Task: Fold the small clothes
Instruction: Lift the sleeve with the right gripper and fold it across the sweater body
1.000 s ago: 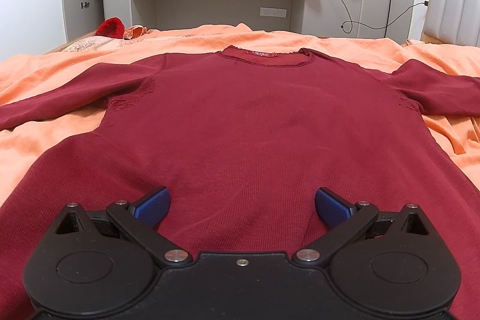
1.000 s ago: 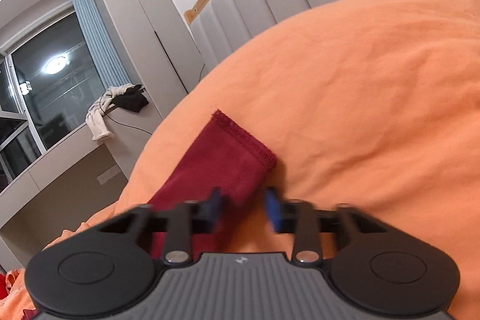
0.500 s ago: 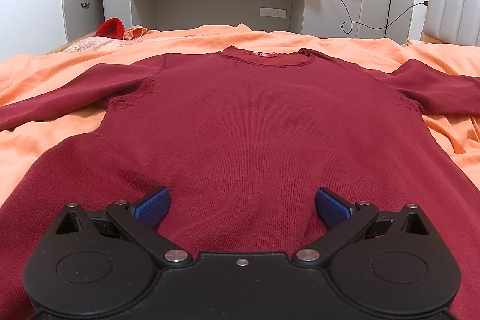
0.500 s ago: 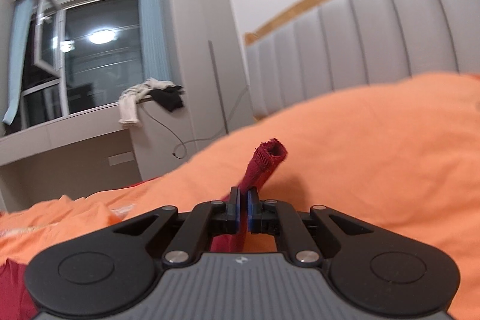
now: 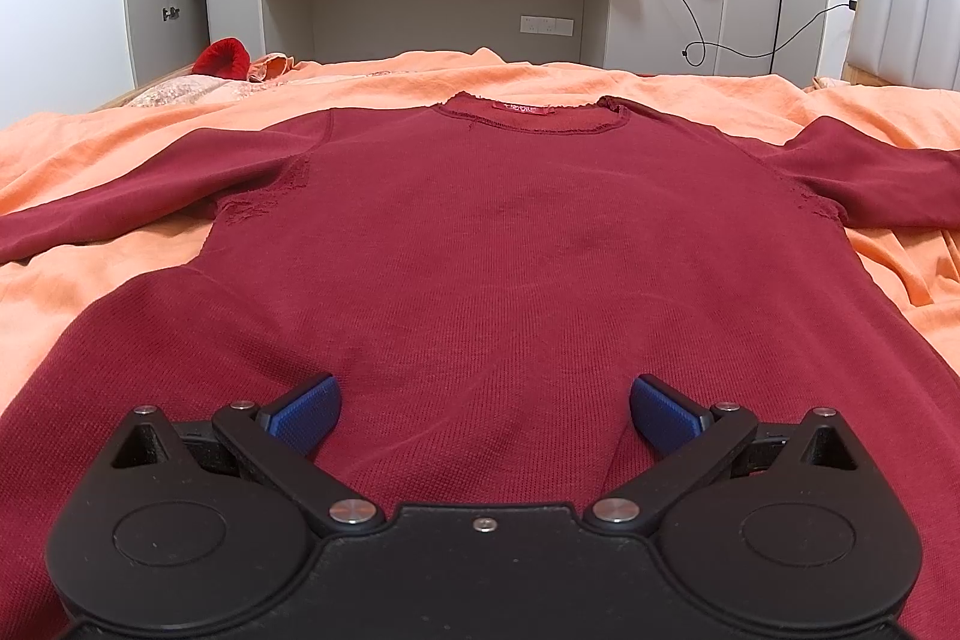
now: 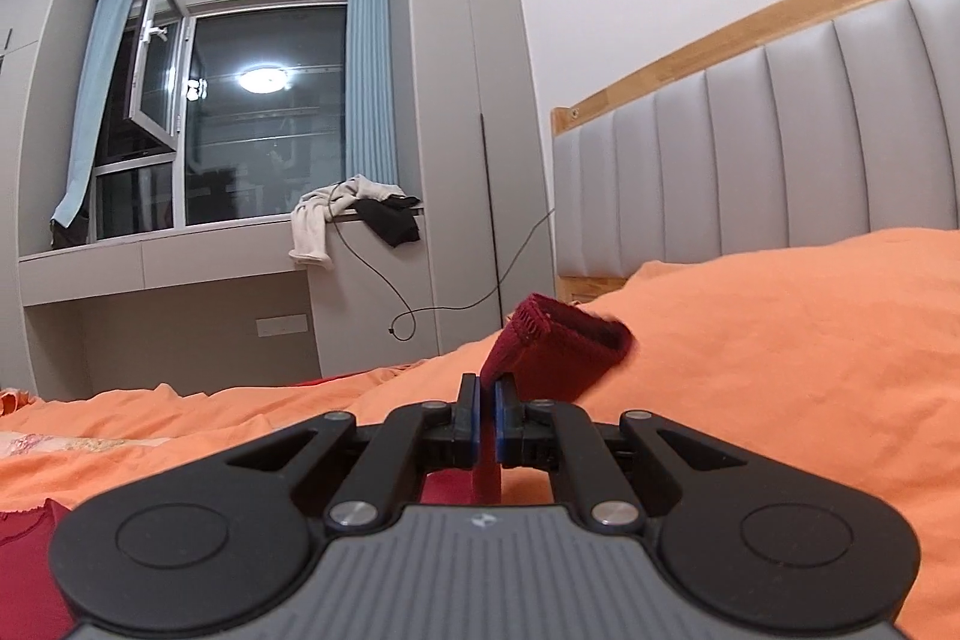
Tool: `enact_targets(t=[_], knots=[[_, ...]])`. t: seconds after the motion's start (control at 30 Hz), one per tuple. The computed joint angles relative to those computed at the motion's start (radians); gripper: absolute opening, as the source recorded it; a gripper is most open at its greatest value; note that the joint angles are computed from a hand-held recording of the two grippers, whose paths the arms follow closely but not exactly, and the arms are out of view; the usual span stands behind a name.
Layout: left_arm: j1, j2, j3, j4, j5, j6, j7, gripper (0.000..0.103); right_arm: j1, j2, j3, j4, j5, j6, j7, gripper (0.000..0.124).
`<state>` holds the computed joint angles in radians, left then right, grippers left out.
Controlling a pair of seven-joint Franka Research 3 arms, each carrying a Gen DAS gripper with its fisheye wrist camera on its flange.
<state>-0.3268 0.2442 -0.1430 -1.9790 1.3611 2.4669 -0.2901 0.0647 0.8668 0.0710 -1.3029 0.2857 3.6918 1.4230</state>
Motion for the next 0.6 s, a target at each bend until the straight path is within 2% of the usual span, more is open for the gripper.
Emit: enact_targets(t=[0.37,0.6], knots=[[-0.001,0.001,0.000,0.000,-0.002,-0.002,0.004,0.103,-0.028,-0.034,0.033,-0.064,-0.095,0.025,0.047,0.005],[0.013,-0.017,0.002,-0.006,-0.030,0.027,0.016,0.103,0.026,-0.068,0.019,-0.089,-0.130,0.036,0.005,0.005]])
